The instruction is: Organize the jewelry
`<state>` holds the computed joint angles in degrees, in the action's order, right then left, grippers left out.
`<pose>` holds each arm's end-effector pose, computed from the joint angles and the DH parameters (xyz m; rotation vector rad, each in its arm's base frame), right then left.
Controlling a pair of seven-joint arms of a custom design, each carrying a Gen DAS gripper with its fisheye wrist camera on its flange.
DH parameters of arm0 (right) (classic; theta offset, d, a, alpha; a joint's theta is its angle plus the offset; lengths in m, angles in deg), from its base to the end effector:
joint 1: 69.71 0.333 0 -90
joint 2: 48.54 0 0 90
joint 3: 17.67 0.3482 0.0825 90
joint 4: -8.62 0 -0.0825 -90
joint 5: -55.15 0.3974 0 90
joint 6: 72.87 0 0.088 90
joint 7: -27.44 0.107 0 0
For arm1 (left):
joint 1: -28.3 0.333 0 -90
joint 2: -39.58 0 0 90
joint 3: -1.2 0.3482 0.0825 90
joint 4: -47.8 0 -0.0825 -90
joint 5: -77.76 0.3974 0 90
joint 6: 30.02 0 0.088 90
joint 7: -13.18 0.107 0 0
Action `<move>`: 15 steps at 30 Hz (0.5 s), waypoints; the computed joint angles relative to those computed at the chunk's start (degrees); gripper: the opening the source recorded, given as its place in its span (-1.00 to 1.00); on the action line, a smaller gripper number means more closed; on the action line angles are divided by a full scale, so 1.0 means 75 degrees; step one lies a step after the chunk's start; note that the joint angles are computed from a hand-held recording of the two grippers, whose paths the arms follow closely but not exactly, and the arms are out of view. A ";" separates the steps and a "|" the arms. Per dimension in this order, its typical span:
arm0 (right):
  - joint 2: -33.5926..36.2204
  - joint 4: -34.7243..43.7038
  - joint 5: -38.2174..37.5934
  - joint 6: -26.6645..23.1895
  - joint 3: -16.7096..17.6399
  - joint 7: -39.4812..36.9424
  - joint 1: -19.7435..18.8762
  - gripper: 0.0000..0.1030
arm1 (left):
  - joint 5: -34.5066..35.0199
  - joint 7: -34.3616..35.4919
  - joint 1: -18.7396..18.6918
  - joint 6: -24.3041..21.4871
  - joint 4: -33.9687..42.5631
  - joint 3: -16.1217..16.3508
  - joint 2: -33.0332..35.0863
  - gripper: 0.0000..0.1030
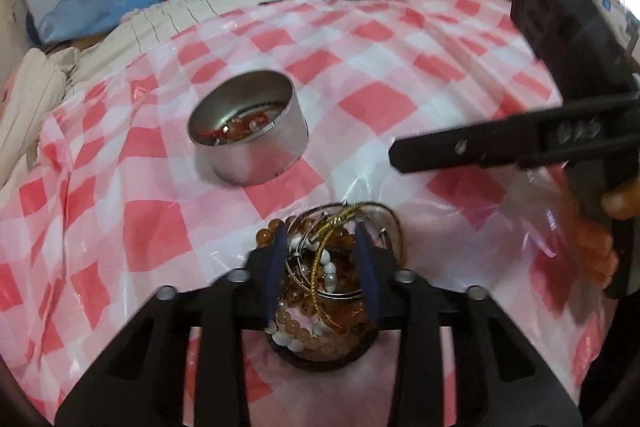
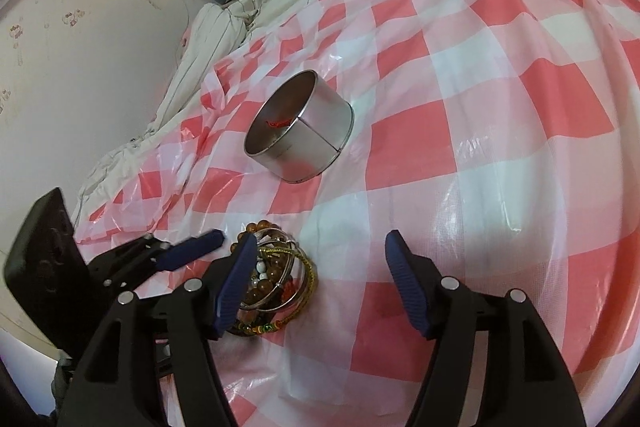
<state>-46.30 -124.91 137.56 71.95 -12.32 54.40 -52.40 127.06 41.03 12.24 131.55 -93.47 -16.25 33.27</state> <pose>0.4928 0.1946 0.3525 -1.8392 1.3477 0.3127 0.3938 -0.3073 0.3935 -1.5894 2.0920 -0.5857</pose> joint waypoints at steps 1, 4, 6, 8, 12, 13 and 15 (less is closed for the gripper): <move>0.0008 0.0003 0.0008 -0.0012 -0.0001 0.0001 -0.0004 0.29 | -0.0114 0.0269 -0.0060 -0.0177 0.0063 -0.0017 0.0084 -0.86; 0.0022 0.0015 0.0008 -0.0050 -0.0010 0.0030 -0.0023 0.31 | -0.0259 0.0731 -0.0214 -0.0556 0.0182 -0.0050 0.0212 -0.91; 0.0013 0.0013 0.0033 -0.0054 -0.0013 0.0039 -0.0034 0.31 | -0.0595 0.0840 -0.0214 -0.0087 0.0003 0.0097 0.0069 -0.92; 0.0004 0.0006 0.0077 -0.0028 -0.0022 0.0047 -0.0047 0.31 | -0.1237 0.1004 -0.0138 0.0943 -0.0394 0.0341 -0.0204 -0.95; 0.0063 0.0023 -0.0009 0.0061 -0.0029 0.0226 -0.0063 0.31 | -0.2873 0.1616 -0.0393 0.3193 -0.1403 0.1188 -0.0840 -0.95; 0.0076 0.0029 -0.0046 0.0071 -0.0023 0.0257 -0.0063 0.31 | -0.3045 0.1614 -0.0422 0.3588 -0.1592 0.1337 -0.0967 -0.95; 0.0076 0.0036 -0.0062 -0.0029 -0.0007 0.0184 -0.0064 0.31 | -0.3362 0.1631 -0.0219 0.4024 -0.1852 0.1272 -0.1180 -0.95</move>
<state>-45.73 -124.63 137.09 71.73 -12.37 55.77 -52.87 101.84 53.26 10.60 161.73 -107.36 -6.71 24.42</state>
